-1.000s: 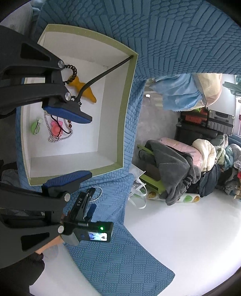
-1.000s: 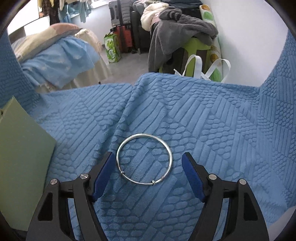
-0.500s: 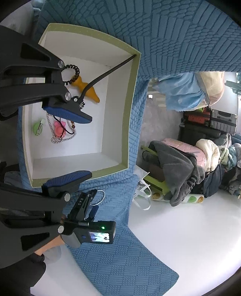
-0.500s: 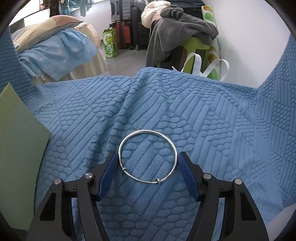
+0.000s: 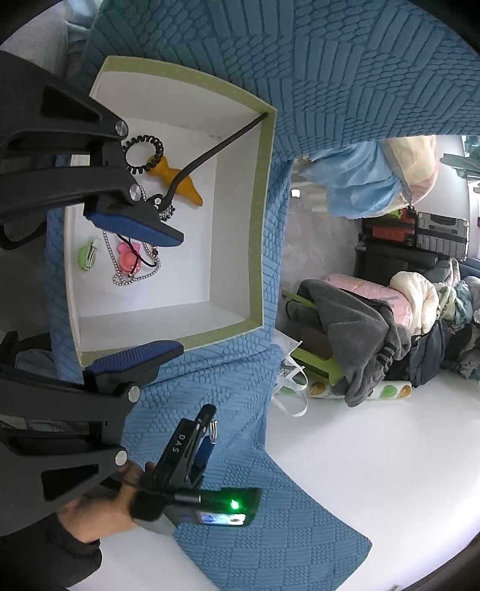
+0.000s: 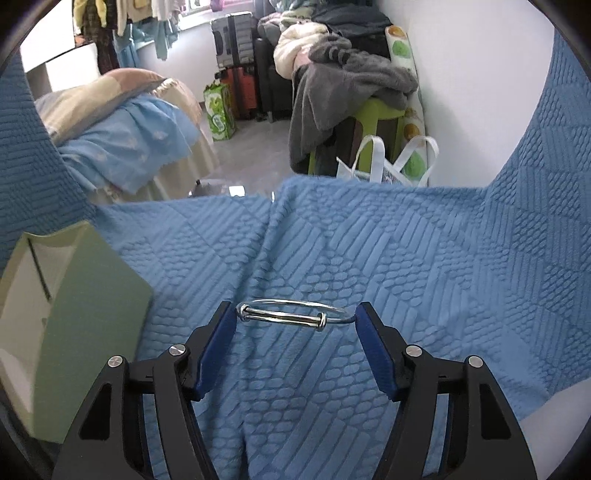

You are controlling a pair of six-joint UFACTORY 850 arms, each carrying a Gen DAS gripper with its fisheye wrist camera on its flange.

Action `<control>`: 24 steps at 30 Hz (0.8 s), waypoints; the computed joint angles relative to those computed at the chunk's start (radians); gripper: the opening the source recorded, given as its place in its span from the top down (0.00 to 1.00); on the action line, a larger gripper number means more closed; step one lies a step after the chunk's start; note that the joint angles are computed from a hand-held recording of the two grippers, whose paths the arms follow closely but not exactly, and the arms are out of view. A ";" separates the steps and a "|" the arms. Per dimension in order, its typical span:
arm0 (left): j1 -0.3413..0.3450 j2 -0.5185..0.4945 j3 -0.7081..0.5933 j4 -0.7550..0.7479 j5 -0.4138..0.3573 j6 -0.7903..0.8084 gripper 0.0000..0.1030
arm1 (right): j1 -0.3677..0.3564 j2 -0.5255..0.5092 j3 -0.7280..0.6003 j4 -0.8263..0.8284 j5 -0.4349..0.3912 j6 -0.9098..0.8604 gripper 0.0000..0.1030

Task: Organize jewelry
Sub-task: 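Carry the ring into the box and open the right tool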

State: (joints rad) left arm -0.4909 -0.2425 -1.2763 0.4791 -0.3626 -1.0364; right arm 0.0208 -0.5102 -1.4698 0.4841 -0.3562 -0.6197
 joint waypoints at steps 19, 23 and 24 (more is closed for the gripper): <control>0.009 0.098 -0.027 -0.016 -0.078 0.069 0.48 | 0.054 0.196 -0.007 0.288 -0.096 -0.260 0.38; 0.019 0.129 -0.020 0.027 -0.100 0.042 0.48 | 0.077 0.222 -0.008 0.326 -0.115 -0.294 0.37; 0.021 0.136 -0.016 0.039 -0.105 0.031 0.48 | 0.085 0.224 -0.007 0.329 -0.123 -0.295 0.37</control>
